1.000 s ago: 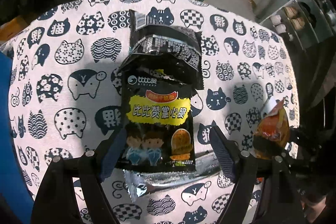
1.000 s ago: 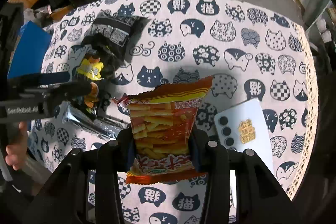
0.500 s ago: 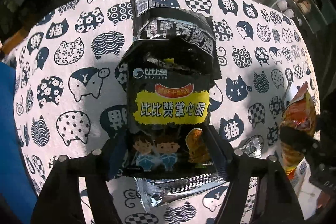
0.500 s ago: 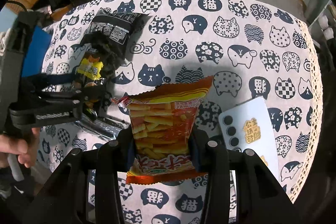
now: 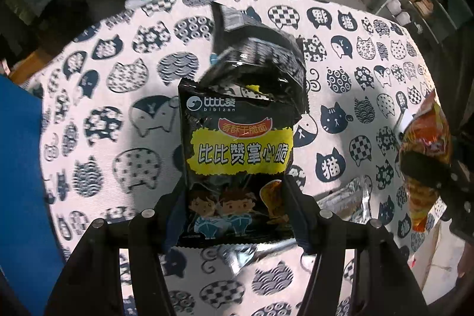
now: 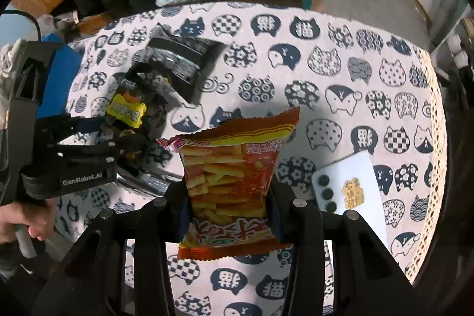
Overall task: Organize snacks
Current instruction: 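Lift both packets and carry them over the cardboard box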
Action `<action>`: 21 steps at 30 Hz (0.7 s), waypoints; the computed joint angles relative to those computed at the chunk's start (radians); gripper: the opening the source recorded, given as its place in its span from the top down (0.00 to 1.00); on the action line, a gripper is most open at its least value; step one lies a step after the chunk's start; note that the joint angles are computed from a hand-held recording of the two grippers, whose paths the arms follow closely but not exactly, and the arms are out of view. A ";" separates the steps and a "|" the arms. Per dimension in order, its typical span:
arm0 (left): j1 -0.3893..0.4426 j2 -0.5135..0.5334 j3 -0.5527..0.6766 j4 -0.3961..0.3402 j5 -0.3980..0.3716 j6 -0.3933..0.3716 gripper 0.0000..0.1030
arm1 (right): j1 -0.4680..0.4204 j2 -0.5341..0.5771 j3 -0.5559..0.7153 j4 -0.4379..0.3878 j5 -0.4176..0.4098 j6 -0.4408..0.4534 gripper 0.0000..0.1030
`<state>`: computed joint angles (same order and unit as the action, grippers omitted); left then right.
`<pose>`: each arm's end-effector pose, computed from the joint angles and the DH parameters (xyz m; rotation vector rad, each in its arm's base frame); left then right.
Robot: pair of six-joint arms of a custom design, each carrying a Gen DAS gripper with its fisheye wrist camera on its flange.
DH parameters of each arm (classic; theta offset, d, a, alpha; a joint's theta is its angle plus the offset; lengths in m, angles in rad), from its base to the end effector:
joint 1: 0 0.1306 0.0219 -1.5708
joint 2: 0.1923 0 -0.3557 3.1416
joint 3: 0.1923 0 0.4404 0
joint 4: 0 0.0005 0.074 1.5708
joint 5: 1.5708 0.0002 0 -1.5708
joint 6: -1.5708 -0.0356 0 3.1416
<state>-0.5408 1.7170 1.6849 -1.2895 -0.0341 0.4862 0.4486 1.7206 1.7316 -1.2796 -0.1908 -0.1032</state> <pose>0.5208 -0.3119 0.3457 0.0731 2.9039 -0.1356 0.5504 0.2719 0.3665 -0.5359 2.8281 0.3843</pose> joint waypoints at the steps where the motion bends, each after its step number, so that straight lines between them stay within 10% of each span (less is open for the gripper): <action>1: 0.000 -0.011 -0.005 -0.002 -0.004 -0.006 0.39 | 0.004 -0.001 0.006 -0.002 0.001 -0.001 0.60; 21: 0.038 -0.241 -0.053 -0.077 -0.078 -0.137 0.39 | 0.107 -0.023 0.092 0.012 0.034 -0.018 0.60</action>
<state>-0.5023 1.4763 1.6316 -1.3663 -0.1116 0.3491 0.5560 1.6972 1.8233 -1.2677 -0.1570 -0.1212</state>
